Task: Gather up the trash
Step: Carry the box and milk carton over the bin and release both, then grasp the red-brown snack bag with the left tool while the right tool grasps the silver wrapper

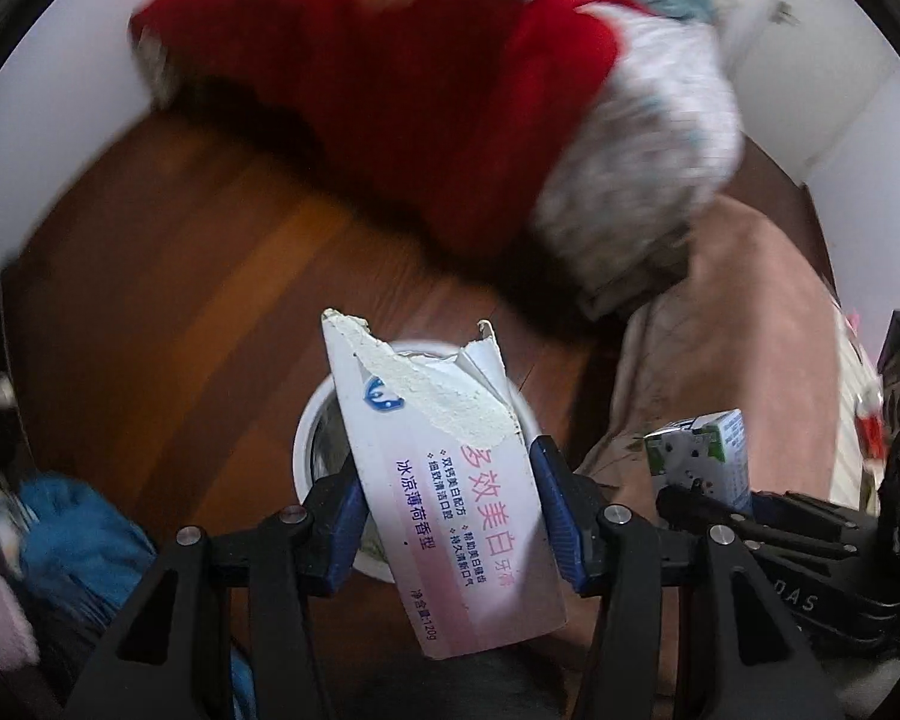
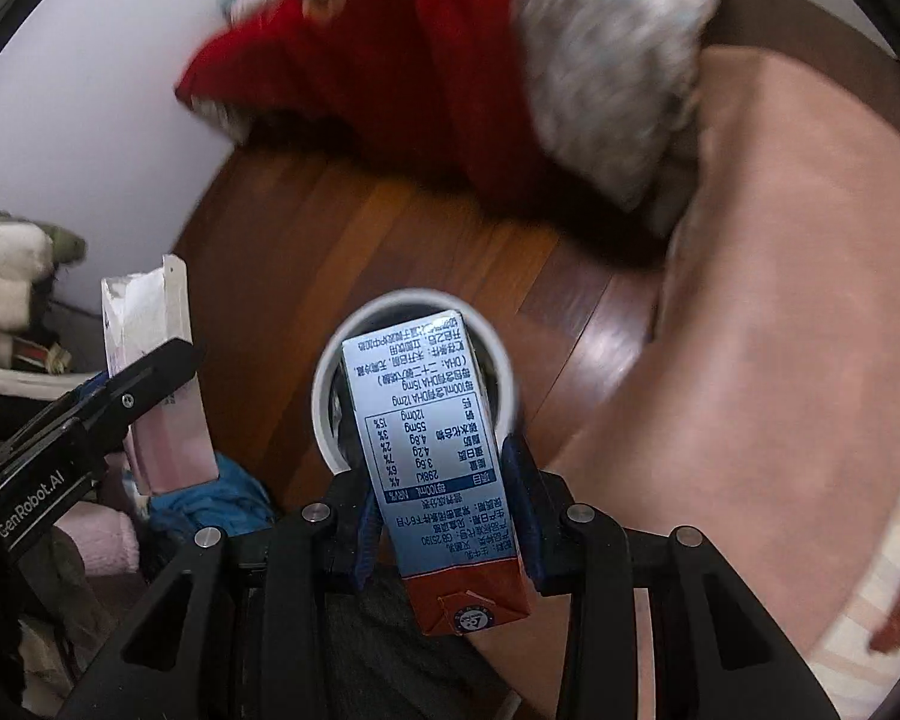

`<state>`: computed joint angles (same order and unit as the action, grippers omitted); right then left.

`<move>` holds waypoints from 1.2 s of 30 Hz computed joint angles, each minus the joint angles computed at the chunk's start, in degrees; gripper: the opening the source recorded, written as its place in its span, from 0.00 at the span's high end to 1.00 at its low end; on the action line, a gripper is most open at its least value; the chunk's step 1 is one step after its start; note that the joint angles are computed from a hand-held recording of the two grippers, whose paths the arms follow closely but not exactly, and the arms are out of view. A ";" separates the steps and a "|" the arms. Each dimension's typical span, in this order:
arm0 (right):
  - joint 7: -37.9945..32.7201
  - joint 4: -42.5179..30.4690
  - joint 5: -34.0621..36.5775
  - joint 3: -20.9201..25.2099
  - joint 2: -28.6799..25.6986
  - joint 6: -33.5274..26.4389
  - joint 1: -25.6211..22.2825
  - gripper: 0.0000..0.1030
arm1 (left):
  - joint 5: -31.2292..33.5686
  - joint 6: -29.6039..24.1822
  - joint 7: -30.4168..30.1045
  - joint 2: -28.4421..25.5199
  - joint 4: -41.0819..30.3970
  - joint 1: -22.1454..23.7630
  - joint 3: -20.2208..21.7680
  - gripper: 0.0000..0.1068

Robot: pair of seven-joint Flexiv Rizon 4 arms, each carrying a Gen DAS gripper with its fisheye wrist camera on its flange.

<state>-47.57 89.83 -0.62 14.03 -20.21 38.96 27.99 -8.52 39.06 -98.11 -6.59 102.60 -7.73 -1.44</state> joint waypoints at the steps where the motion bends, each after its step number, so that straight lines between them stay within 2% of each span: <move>1: -0.72 -1.57 0.57 0.12 -1.80 -0.96 0.01 0.62 | -1.69 -0.87 0.93 -1.07 0.33 0.70 0.19 0.53; 6: -2.86 -12.85 1.13 -0.16 -13.38 -7.52 1.62 0.62 | -2.28 -2.25 -0.07 -4.42 1.34 2.56 1.37 0.52; 9: -4.00 -16.99 1.71 -0.27 -17.48 -10.26 2.04 0.61 | -1.92 -3.17 -1.37 -5.19 1.82 3.18 1.89 0.49; 10: -4.34 -18.03 1.80 -0.34 -18.48 -11.10 2.13 0.61 | -2.08 -2.99 -1.71 -5.23 2.25 3.34 1.97 0.38; 11: -4.38 -19.30 1.77 -0.52 -19.60 -12.25 2.35 0.61 | -1.54 -3.02 -2.63 -5.21 2.51 3.37 2.19 0.23; 12: -4.55 -20.39 1.87 -0.63 -20.52 -13.16 2.43 0.60 | -1.46 -3.01 -2.88 -5.40 2.40 3.60 2.27 0.16; 13: -4.67 -20.16 2.04 -0.69 -20.56 -13.09 2.43 0.60 | -1.22 -2.96 -3.33 -5.39 2.51 3.75 2.41 0.10; 14: -4.78 -19.44 1.97 -0.90 -20.27 -12.97 2.34 0.52 | -0.39 -3.11 -4.16 -5.33 2.41 3.74 2.60 0.08; 15: -4.80 -18.79 1.78 -1.18 -19.93 -12.93 2.20 0.38 | 0.24 -3.05 -4.60 -5.09 2.52 3.75 2.72 0.08; 16: -4.53 -18.47 1.42 -1.44 -19.65 -13.10 2.31 0.30 | 0.64 -2.82 -4.83 -4.67 2.83 3.81 2.82 0.08; 17: -4.41 -18.11 0.92 -1.67 -19.34 -13.28 2.44 0.15 | 1.22 -2.45 -5.52 -4.09 3.27 3.72 2.95 0.08; 18: -4.67 -17.98 0.63 -1.72 -19.17 -13.24 2.41 0.07 | 1.47 -2.10 -5.57 -3.74 3.56 3.90 3.05 0.08; 20: -5.02 -17.14 -0.05 -1.82 -18.32 -13.09 2.42 0.05 | 2.79 -1.37 -6.59 -2.63 4.16 3.70 3.12 0.06; 21: -5.21 -16.53 -0.53 -1.85 -17.64 -13.35 2.53 0.00 | 3.02 -0.87 -6.72 -2.28 4.45 3.77 3.12 0.05; 28: -7.62 -13.19 -3.76 -1.58 -13.14 -16.54 3.77 0.00 | 5.85 0.23 -8.44 1.44 6.53 3.00 2.54 0.05; 36: -7.00 -8.41 -6.04 -1.56 -8.61 -14.84 4.51 0.00 | 8.03 -0.13 -9.99 4.61 6.95 2.11 1.64 0.05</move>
